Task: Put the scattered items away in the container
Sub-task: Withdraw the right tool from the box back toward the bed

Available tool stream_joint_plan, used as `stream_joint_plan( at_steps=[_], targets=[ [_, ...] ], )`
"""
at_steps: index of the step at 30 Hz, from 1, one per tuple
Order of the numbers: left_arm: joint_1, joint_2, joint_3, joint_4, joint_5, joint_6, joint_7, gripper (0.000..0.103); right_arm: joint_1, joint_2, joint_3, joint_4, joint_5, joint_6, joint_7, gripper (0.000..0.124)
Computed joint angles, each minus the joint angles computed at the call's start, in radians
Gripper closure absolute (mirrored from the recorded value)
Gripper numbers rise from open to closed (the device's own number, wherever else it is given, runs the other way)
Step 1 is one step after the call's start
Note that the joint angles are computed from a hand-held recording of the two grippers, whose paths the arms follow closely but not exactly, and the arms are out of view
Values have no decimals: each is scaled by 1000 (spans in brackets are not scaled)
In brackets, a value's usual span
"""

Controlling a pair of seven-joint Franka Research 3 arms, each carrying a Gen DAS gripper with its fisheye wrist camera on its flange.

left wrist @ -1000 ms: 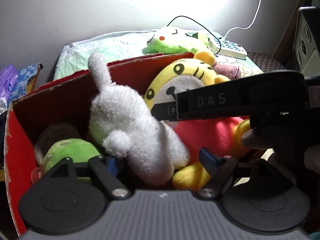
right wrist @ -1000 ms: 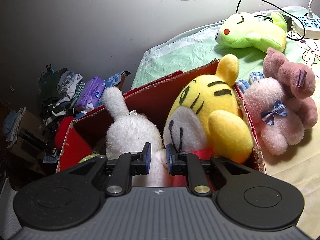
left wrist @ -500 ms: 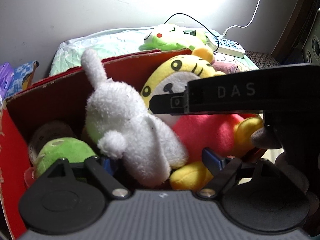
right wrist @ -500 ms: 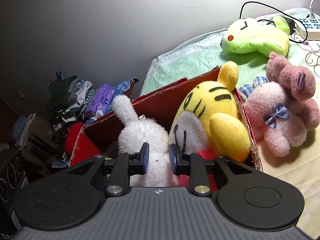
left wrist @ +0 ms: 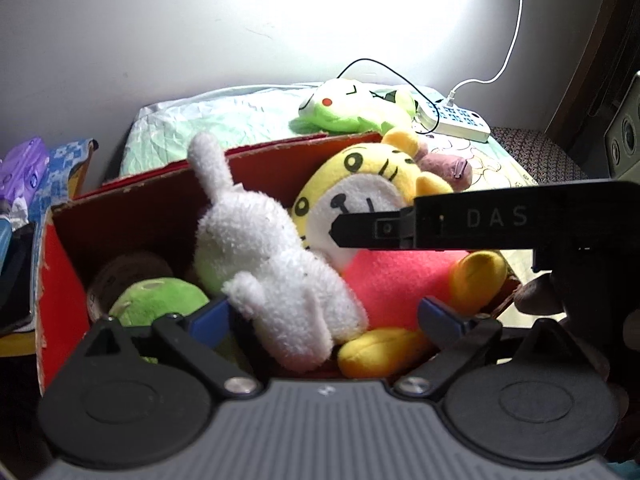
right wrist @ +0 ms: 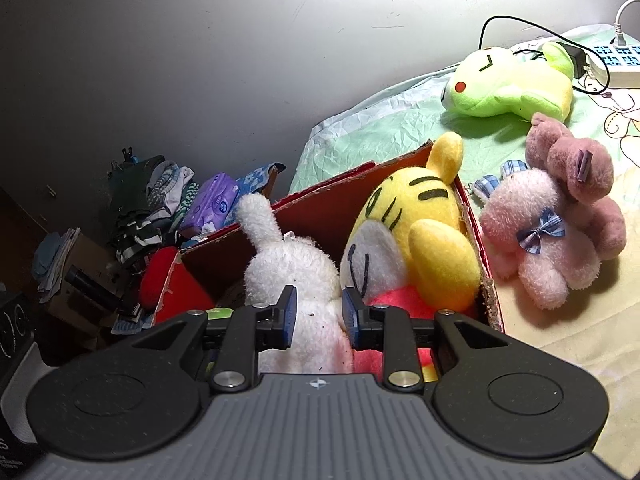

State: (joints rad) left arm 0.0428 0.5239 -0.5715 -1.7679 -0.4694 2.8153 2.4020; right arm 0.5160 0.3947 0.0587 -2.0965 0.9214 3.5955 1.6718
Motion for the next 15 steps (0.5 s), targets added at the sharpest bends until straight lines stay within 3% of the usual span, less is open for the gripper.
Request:
stream_joint_plan(
  at_steps=[9, 15],
  targets=[
    [-45, -43, 64, -40, 46, 34, -133, 4, -106, -36, 81, -114, -241, 89, 200, 95],
    [-175, -72, 209, -52, 232, 85, -394, 4, -157, -58, 97, -171, -397, 119, 306, 96]
  ],
)
